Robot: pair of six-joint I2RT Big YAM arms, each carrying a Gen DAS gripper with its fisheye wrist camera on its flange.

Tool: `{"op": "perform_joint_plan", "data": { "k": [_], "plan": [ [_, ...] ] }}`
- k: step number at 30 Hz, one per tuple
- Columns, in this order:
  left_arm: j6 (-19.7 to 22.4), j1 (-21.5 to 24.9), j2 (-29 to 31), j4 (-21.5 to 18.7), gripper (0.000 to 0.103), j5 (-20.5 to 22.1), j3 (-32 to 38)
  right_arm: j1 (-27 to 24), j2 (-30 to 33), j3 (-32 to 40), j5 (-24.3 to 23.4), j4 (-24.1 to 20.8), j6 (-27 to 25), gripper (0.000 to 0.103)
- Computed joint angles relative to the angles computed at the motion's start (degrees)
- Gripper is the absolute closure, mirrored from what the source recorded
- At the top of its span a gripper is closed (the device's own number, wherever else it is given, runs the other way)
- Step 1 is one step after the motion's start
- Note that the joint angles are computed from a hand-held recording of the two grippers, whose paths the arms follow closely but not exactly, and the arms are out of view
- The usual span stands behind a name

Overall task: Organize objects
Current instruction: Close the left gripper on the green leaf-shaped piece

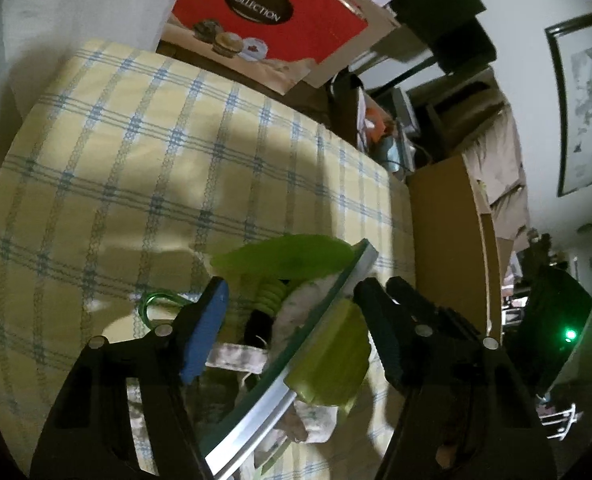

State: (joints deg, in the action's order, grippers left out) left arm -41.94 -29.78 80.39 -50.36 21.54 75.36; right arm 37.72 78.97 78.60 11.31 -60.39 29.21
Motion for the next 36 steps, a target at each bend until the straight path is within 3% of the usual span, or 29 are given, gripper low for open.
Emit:
{"op": "perform_joint_plan", "data": {
  "k": [6,11,18,24,28,31,36],
  "plan": [
    [-2.1,0.5,0.8,0.9,0.039,1.8,-0.1,0.0,0.2,0.3,0.1,-0.1,-0.6,0.053],
    [-2.3,0.1,1.4,0.3,0.039,1.0,0.4,0.3,0.1,1.3,1.3,-2.1,-1.2,0.053],
    [-3.6,0.5,1.1,1.4,0.039,1.3,-0.4,-0.5,-0.4,4.1,1.8,-0.8,-1.3,0.053],
    [-5.8,0.7,0.8,3.1,0.039,1.3,-1.2,-1.7,2.1,3.8,-1.6,1.4,-1.4,0.053],
    [-6.7,0.9,0.9,4.1,0.045,1.1,-1.6,-1.8,2.7,2.0,-4.3,3.4,-2.1,0.053],
    [-7.2,1.2,1.0,4.6,0.052,1.0,-1.7,-1.0,3.0,1.9,-3.5,3.3,-3.7,0.053],
    [-8.4,1.4,1.5,6.1,0.054,1.9,-1.9,-0.1,3.5,1.7,-2.1,3.7,-5.3,0.054]
  ]
}}
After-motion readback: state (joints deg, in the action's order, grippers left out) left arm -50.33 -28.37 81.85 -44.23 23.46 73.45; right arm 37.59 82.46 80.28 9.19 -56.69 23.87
